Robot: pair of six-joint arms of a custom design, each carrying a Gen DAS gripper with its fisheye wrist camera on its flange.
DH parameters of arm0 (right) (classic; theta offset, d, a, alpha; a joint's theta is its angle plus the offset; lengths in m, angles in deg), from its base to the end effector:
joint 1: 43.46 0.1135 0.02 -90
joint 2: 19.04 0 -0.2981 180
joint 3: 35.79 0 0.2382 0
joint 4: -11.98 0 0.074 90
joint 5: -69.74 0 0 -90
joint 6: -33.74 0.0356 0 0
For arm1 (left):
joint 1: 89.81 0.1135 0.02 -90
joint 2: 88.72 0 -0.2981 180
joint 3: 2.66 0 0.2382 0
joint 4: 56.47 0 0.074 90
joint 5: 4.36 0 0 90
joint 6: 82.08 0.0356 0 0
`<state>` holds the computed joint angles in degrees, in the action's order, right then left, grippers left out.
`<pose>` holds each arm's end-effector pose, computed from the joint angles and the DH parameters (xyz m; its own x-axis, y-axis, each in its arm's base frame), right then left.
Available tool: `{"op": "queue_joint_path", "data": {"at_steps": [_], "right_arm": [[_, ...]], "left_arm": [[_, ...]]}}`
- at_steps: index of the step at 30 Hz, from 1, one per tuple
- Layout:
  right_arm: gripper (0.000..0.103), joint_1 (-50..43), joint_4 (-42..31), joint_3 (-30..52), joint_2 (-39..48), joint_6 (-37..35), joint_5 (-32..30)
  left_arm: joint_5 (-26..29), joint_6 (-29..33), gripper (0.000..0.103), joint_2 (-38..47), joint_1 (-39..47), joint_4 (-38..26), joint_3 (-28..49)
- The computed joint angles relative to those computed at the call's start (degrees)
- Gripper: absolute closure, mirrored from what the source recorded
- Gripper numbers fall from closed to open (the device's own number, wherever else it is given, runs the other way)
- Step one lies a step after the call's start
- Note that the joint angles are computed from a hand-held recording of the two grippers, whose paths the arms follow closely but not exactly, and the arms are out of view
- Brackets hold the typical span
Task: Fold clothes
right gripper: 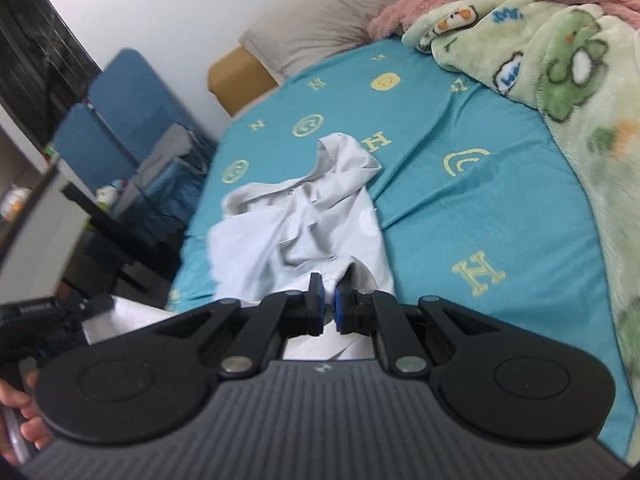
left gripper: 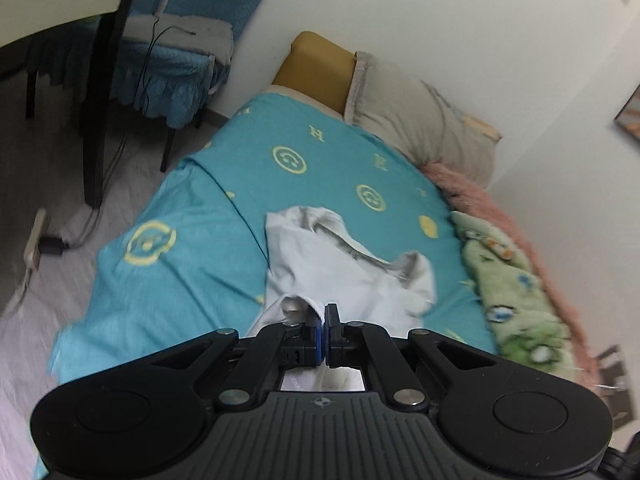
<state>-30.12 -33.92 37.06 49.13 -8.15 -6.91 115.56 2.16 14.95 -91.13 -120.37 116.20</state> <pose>0.2240 0.0447 0.3381 -0.4694 0.6331 -0.6155 0.4402 0.7721 0.4584 0.3890 -0.0267 0.3868 -0.7824 -0.0690 -0.6189 0.2719 0.8563 -0.4391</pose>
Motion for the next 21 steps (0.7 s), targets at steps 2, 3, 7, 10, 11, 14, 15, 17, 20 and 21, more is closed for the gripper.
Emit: {"op": "queue_joint_path", "data": {"at_steps": [2, 3, 7, 10, 11, 14, 15, 17, 20, 21], "right_arm": [[0.094, -2.63, 5.10, -1.83, 3.70, -2.99, -1.17], [0.094, -3.85, 7.84, -2.77, 5.58, -4.32, -1.71], [0.094, -7.31, 18.21, -5.59, 12.86, -9.11, -2.54], [0.094, -7.93, 22.36, -6.20, 17.15, -12.22, -2.26], [0.094, -7.78, 23.02, -6.15, 18.35, -13.31, -1.85], [0.092, -6.92, 24.30, -6.71, 19.99, -15.35, 0.04], [0.092, -6.79, 24.39, -6.82, 20.02, -15.41, 0.25], [0.090, -6.62, 23.00, -6.40, 19.41, -14.98, 0.03], [0.039, -5.51, 21.12, -6.65, 16.68, -13.25, 0.53], [0.017, -4.08, 21.15, -7.37, 15.08, -12.50, 2.76]], "left_arm": [[-3.45, -0.44, 0.101, 3.08, -2.28, 4.45, -0.75], [-4.89, -0.29, 0.101, 4.54, -3.21, 6.48, -1.27], [-9.48, 1.13, 0.101, 9.92, -5.82, 13.04, -3.31], [-11.07, 3.50, 0.101, 12.35, -6.43, 16.58, -5.44], [-11.49, 4.51, 0.100, 12.88, -6.60, 17.19, -5.94], [-11.70, 6.71, 0.094, 12.91, -6.68, 17.80, -7.50], [-11.82, 7.42, 0.083, 12.25, -6.68, 18.04, -8.30], [-12.69, 9.07, 0.056, 10.03, -6.86, 18.57, -10.26], [-13.47, 11.47, 0.029, 4.71, -6.94, 19.92, -14.59], [-13.00, 12.18, 0.022, 2.81, -6.79, 19.94, -15.88]]}}
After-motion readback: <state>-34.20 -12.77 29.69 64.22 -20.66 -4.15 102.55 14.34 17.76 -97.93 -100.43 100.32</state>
